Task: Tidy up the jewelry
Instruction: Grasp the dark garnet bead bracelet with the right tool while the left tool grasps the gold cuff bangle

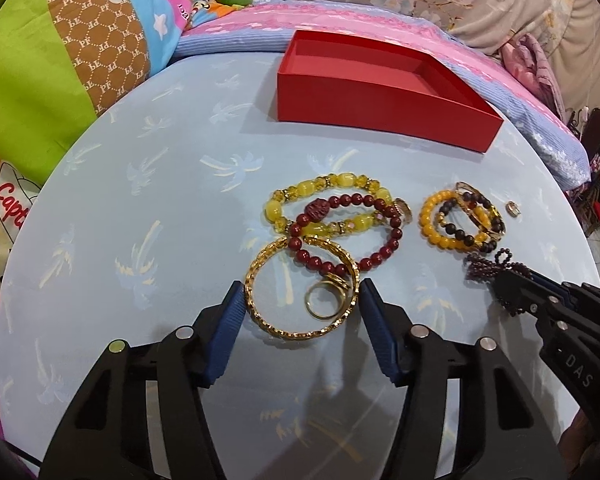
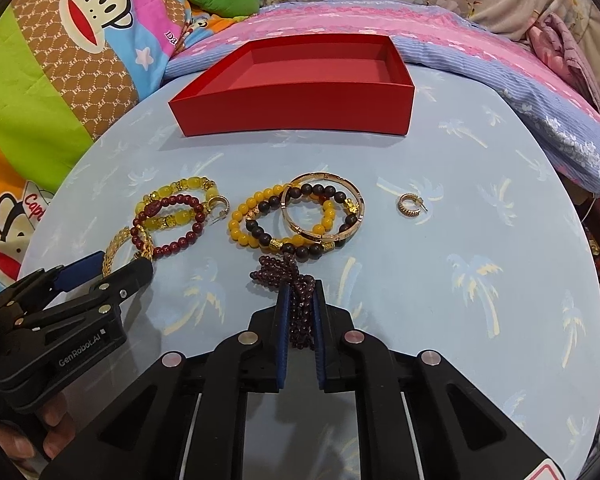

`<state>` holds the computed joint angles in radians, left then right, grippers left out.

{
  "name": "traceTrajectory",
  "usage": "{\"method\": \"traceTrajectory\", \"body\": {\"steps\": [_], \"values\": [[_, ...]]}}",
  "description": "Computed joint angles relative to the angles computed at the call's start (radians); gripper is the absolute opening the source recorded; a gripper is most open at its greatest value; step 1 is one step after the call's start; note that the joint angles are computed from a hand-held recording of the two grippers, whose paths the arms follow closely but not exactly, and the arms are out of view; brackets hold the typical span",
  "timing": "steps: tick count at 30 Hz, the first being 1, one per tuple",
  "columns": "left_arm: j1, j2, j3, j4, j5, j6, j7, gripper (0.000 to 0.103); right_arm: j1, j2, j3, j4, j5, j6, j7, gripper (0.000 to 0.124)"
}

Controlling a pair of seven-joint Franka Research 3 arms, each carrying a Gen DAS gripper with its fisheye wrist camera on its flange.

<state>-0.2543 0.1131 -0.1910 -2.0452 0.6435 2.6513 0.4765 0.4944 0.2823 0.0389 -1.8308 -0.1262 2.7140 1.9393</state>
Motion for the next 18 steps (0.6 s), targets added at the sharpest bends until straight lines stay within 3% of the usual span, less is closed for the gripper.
{"method": "traceTrajectory", "body": {"steps": [10, 18], "values": [[0.001, -0.070, -0.019, -0.025, -0.025, 0.029, 0.036, 0.055, -0.013, -0.062, 0.010, -0.035, 0.012, 0.022, -0.013, 0.002], [0.001, -0.123, -0.038, 0.025, 0.002, -0.014, 0.068, 0.055, -0.019, -0.107, 0.008, -0.020, -0.053, 0.031, 0.021, 0.000]]}}
